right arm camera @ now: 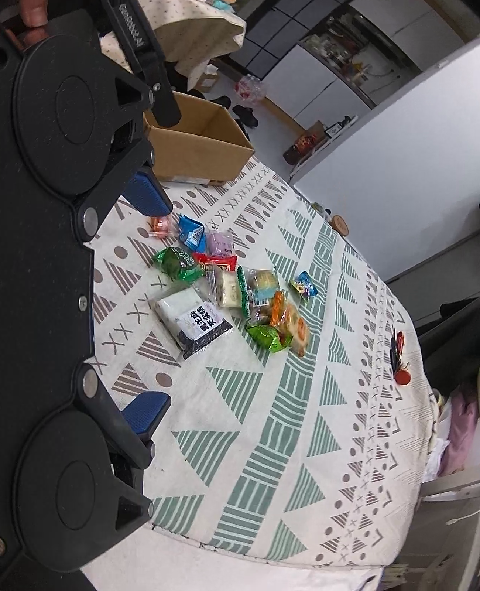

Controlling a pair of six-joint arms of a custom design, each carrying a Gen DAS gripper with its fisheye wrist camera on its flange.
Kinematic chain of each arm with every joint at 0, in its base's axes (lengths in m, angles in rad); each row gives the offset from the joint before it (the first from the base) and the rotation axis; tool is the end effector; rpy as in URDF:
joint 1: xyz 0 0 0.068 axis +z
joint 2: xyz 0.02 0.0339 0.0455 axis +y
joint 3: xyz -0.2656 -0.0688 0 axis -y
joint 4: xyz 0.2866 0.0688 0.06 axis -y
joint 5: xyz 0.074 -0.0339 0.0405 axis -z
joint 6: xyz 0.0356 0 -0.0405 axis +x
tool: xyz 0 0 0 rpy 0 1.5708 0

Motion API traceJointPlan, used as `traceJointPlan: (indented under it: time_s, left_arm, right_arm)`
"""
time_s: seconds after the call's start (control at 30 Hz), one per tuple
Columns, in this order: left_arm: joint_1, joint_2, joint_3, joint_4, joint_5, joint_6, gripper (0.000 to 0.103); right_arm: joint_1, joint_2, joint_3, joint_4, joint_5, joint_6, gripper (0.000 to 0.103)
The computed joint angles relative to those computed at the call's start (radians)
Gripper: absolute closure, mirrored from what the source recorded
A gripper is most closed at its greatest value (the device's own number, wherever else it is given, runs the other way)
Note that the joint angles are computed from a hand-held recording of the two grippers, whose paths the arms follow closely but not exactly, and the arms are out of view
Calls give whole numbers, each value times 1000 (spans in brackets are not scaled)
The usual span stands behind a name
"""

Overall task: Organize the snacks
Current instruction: 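Reach the right gripper to the white rice-cake pack while the left gripper grasps the orange candy pack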

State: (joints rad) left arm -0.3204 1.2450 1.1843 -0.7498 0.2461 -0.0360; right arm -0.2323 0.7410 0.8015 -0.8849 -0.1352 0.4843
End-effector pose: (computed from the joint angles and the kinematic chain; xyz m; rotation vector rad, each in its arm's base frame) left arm 0.2815 -0.1026 0.3290 0.4568 2.3552 -0.4614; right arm 0.1769 -0.0369 0.2898 0.7830 2.2728 0.2796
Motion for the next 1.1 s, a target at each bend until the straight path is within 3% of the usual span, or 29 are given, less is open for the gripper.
traceJointPlan:
  time_s: [0.4,0.73,0.9,1.1]
  left_arm:
    - [-18,148,25,55,12,-37,29]
    - [-34,278,59,97,-10,-45,35]
    - [-38,361,95,109,-15,-42,35]
    - [-40,457,152,92,-24,-23,35]
  right_arm:
    - [-117,135,-33,93,-178,55,43]
    - [-87,300,-20,195,-147,148,46]
    - [-77,393,2,233,-152,169,62]
    - [-73,468,22,245,-145,174,70]
